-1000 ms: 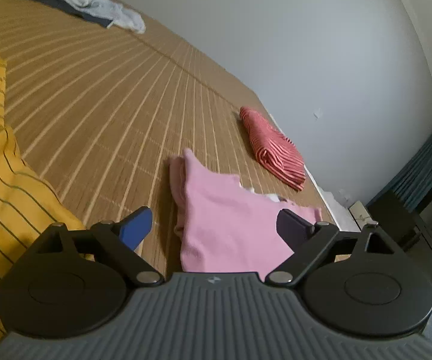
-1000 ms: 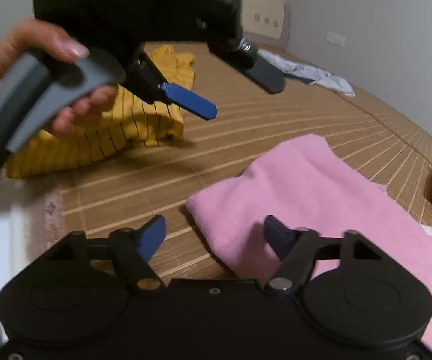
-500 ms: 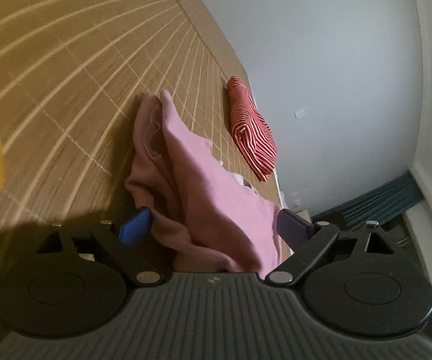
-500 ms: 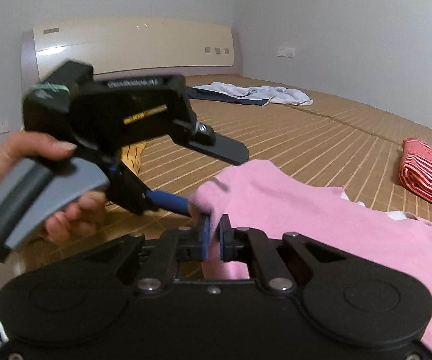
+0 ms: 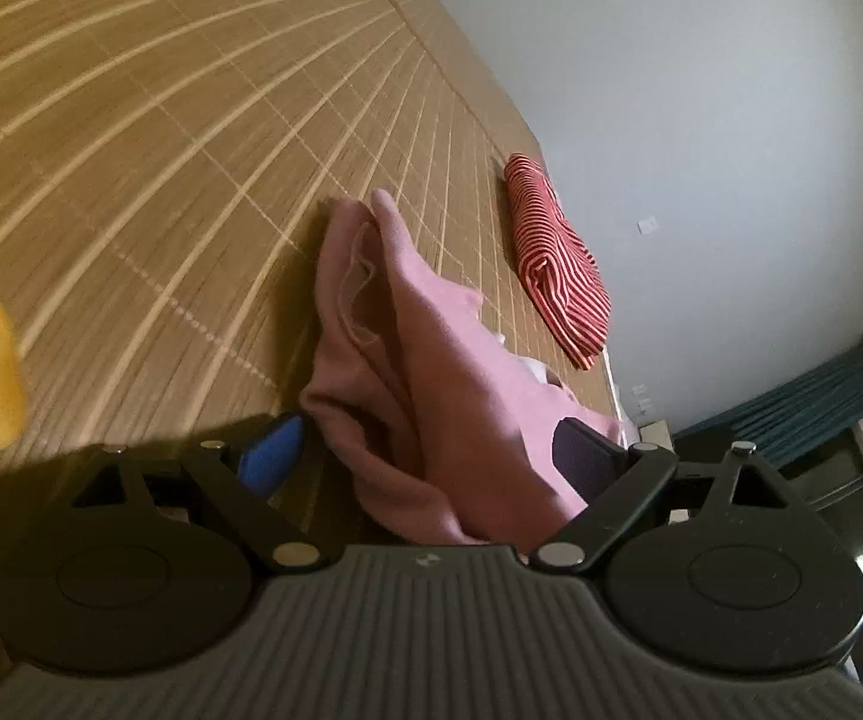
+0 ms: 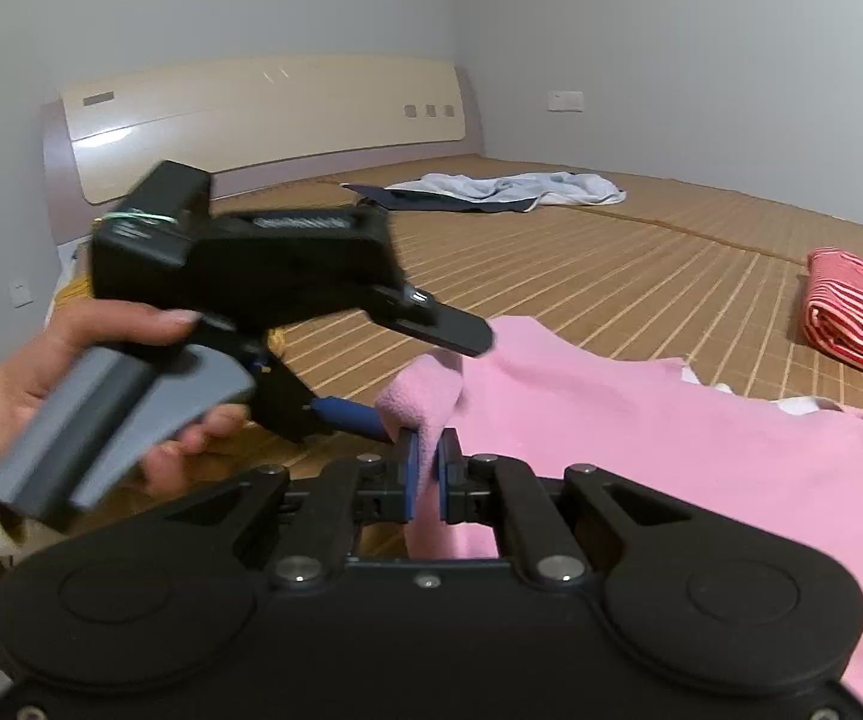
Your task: Fold clothes
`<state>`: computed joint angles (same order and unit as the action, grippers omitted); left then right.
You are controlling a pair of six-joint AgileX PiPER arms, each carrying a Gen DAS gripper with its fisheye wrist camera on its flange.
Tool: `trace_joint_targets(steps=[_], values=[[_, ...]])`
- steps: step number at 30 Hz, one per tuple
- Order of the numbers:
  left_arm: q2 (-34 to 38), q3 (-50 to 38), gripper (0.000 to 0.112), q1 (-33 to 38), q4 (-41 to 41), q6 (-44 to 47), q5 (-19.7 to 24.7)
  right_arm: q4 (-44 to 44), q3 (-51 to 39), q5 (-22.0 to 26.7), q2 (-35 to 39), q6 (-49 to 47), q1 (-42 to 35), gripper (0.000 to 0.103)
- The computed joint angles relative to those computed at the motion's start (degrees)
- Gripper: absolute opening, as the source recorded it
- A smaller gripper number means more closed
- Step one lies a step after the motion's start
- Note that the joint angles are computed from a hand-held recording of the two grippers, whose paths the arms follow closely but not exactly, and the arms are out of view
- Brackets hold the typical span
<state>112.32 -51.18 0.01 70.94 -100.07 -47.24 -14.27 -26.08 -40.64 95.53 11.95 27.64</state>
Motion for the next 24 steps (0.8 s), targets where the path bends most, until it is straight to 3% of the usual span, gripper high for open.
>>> trace_joint_targets(steps=[5,6,8,11,12,14,17,24], values=[[1.8,-1.3,0.086,-2.3,-3.1,2.5,0.9,0.7,-0.2,-0.1,-0.2,0.2,1.3,0.008],[2.1,-1.4,0.080,-2.5,-3.6,2.9,0.7,0.8,-0.1,0.0,-0.4,0.1,1.3,0.008],[0.8,0.9,0.038,-2.6,-3.9,4.1,1.7,0.0,-0.3,0.8,-0.6,0.6,1.4,0.008],[1.3,0.2,0.019,-2.7,-3.4,4.8,3.5,-1.8,-0.4,1.6,-0.8,2.2,0.6,0.012],[1.5,1.1,0.017,-2.7,-4.4,6.3,2.9,-3.5,-0.2,1.6,-1.1,3.8,-0.2,0.015],[1.4,2.6,0.014,-2.8,-6.1,8.9,1.6,-6.5,0.9,0.9,-1.9,6.8,-2.4,0.034],[-1.3,2.5,0.013,-3.3,-5.7,9.1,2.2,-12.4,3.2,0.2,-4.3,11.7,-7.1,0.043],[-12.3,1.6,0.012,-16.8,-9.3,17.5,21.2,-17.7,8.1,0.2,-6.7,16.1,-17.5,0.067]])
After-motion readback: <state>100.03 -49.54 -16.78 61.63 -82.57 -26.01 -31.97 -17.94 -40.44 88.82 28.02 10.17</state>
